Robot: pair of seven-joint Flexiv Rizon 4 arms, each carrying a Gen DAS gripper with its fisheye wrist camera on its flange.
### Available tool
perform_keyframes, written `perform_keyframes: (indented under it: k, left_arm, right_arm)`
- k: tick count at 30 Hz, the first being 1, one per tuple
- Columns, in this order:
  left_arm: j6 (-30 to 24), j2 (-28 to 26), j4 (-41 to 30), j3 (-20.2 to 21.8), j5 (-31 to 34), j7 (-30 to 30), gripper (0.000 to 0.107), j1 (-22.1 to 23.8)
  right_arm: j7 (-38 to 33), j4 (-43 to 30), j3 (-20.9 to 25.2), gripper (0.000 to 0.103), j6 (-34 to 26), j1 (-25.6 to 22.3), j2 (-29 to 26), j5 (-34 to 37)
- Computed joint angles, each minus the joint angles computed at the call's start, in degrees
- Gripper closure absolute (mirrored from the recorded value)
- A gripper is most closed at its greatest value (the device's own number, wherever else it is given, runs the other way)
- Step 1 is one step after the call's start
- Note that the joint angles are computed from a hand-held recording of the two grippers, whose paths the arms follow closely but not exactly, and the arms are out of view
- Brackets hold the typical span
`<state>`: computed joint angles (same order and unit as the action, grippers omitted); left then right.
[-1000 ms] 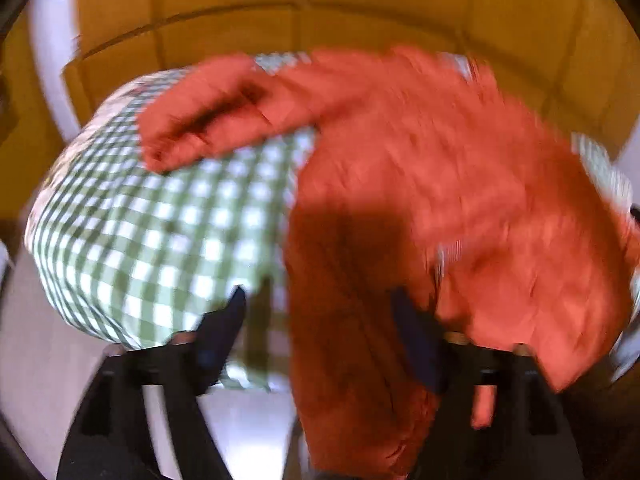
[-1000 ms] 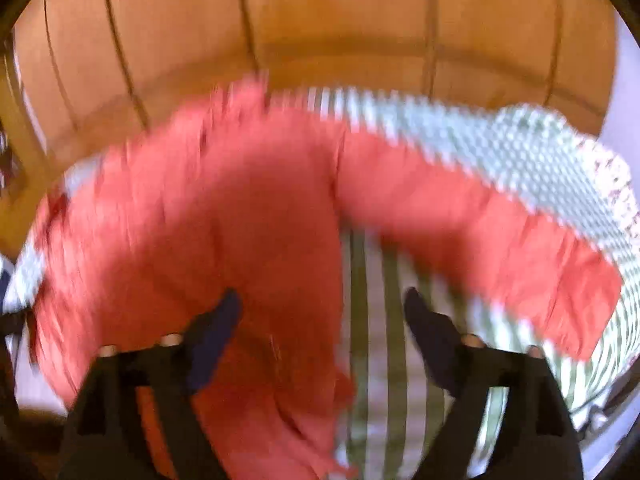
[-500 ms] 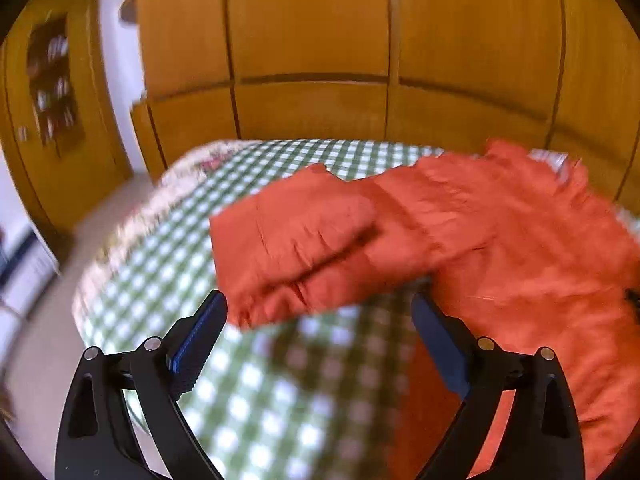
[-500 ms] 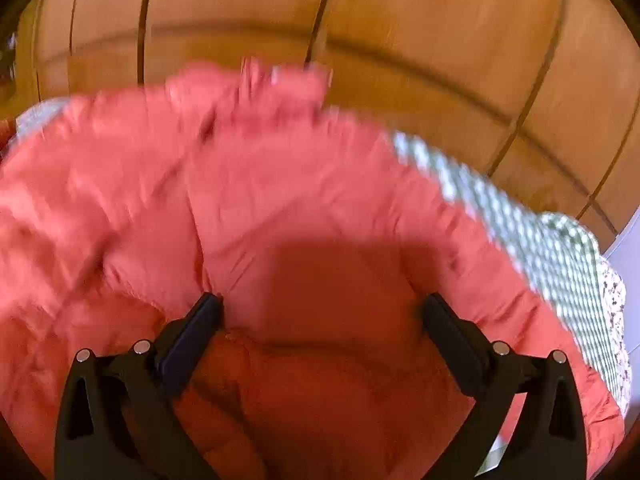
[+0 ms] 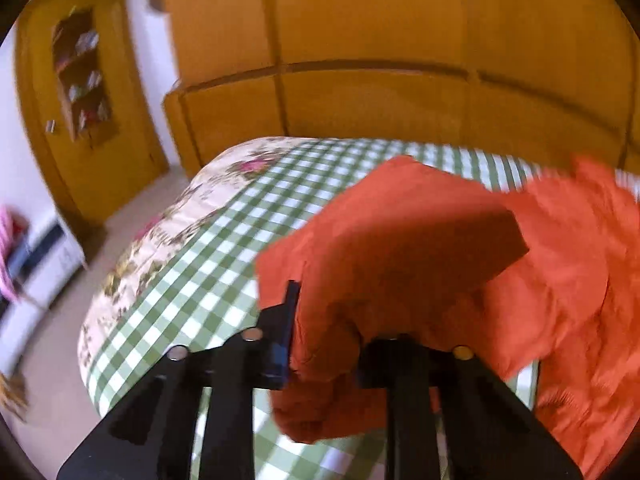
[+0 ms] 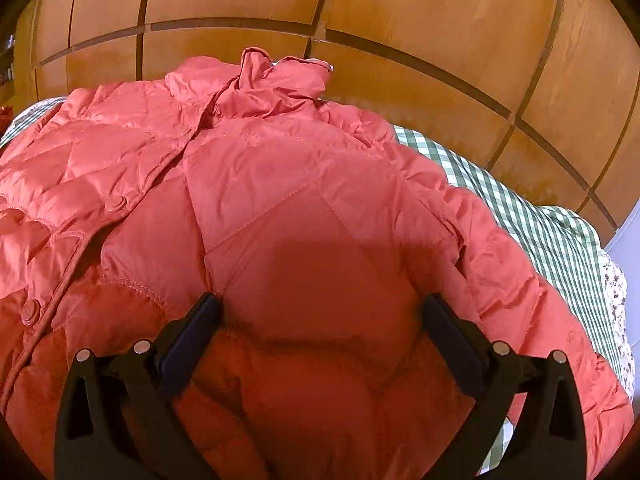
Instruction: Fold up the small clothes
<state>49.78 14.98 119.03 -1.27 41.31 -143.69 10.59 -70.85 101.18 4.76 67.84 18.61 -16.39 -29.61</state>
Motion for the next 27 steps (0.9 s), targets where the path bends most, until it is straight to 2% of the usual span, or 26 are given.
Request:
perform_keyframes:
  k: [2,5,9,13,17,19,23,27]
  left_arm:
    - [2.6,1.1,0.7,3.4,-5.6,2.2,0.094,0.0]
    - [3.9,3.1,-0.5,3.6,-8.7,2.8,0.094,1.8]
    - [8.0,4.1,-4.0,1.3,-9.7,1.2,0.094,4.1]
    - [13.1,1.7,-9.0,-2.3,-9.3,-0.7,0.094,4.4]
    - [16.7,-3.5,-15.1,-5.4,-7.2,0.4,0.094,2.3]
    - [17.7,-7.6,-18.7,-6.3,-7.3,3.4,0.094,-0.3]
    - [21.3,-16.3,-23.0,-6.7,-12.5,12.9,0.094,-5.7]
    - [21.2,-24.3,-27.0,-7.7,-14.6,16.3,0.094,-10.0]
  right_arm:
    - [0.2,0.1,-0.2,0.002,0.0,0.1,0.0,-0.5]
    - [0.4,0.1,-0.3,0.002,0.1,0.1,0.0,-0.7]
    - [0.1,0.0,0.0,0.002,0.2,-0.1,-0.1,-0.2]
    - [-0.8,-0.5,0.4,0.002,-0.3,-0.3,-0.2,1.1]
    - [-1.9,-0.9,0.9,0.002,-0.6,-0.6,-0.3,2.8]
    - [-2.2,-1.0,1.1,0.002,-0.7,-0.7,-0.3,3.6]
    - [-3.4,-1.4,1.7,0.002,-0.7,-1.1,-0.4,5.9]
    - [-4.2,-1.6,1.9,0.002,-0.8,-1.2,-0.5,7.3]
